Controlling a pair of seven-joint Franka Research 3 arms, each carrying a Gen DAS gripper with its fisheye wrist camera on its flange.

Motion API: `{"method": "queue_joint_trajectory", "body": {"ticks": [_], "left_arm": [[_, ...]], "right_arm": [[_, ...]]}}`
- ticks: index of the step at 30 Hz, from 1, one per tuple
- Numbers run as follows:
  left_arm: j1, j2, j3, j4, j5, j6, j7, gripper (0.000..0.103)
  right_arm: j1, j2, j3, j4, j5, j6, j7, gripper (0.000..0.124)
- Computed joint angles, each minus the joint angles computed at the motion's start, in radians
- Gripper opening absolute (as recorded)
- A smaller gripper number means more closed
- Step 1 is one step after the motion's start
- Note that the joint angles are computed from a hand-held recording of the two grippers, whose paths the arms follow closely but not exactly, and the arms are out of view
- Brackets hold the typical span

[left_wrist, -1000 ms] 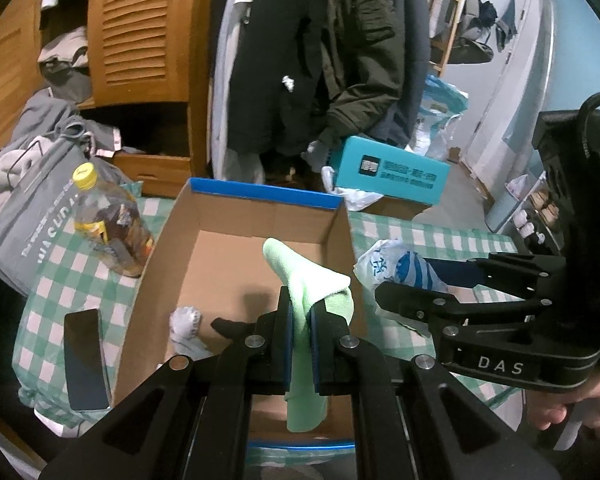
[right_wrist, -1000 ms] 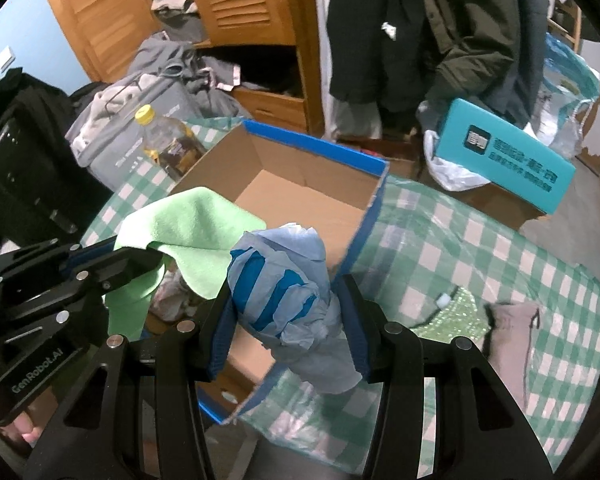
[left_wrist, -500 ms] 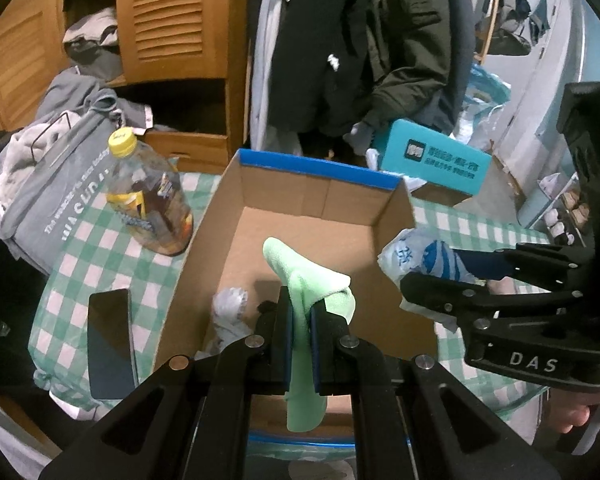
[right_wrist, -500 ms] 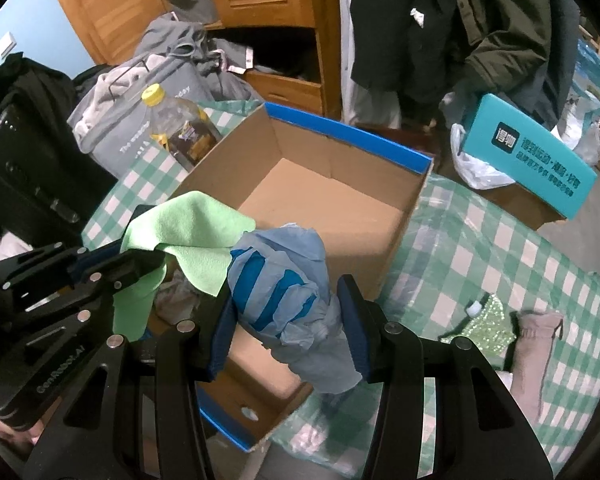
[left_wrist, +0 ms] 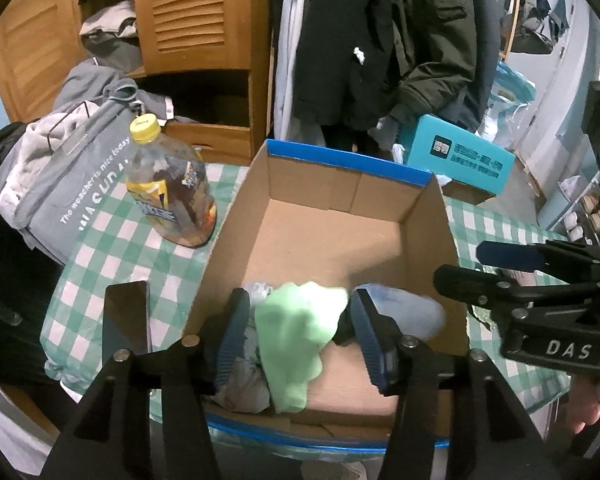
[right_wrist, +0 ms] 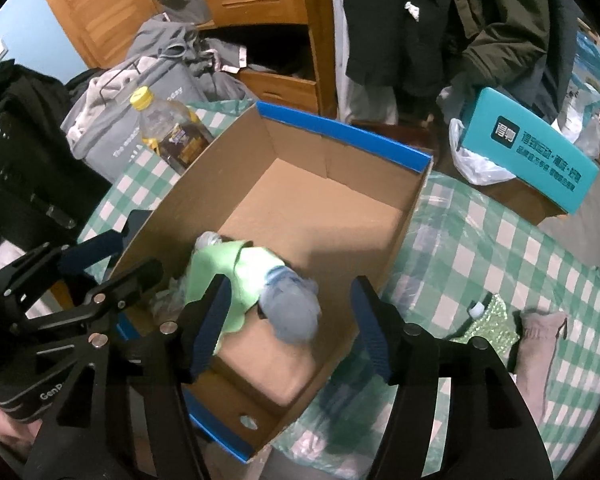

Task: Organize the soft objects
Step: 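Open both tools to drop the green cloth and striped sock into the box, then move both open tools back over the scrubber pad and grey slipper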

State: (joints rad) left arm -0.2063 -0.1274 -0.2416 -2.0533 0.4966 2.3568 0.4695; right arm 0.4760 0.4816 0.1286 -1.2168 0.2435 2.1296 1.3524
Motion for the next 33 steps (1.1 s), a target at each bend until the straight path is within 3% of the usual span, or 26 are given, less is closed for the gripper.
{"method": "queue_joint_trajectory", "body": {"ticks": [12,33], "left_arm": [[-0.009,0.020,-0.008,0.033,0.021,-0.005,-0.019,0.065],[-0.087,0.161,-0.016,0.214,0.061,-0.058,0.016,0.077]], "right_arm": [[-0.030,-0.051,-0.010,-0.064,0.007,0.036,0.006,0.064],[-0.129,-0.171,-0.037,-0.254,0.049,0.099,-0.016,0.064]]}}
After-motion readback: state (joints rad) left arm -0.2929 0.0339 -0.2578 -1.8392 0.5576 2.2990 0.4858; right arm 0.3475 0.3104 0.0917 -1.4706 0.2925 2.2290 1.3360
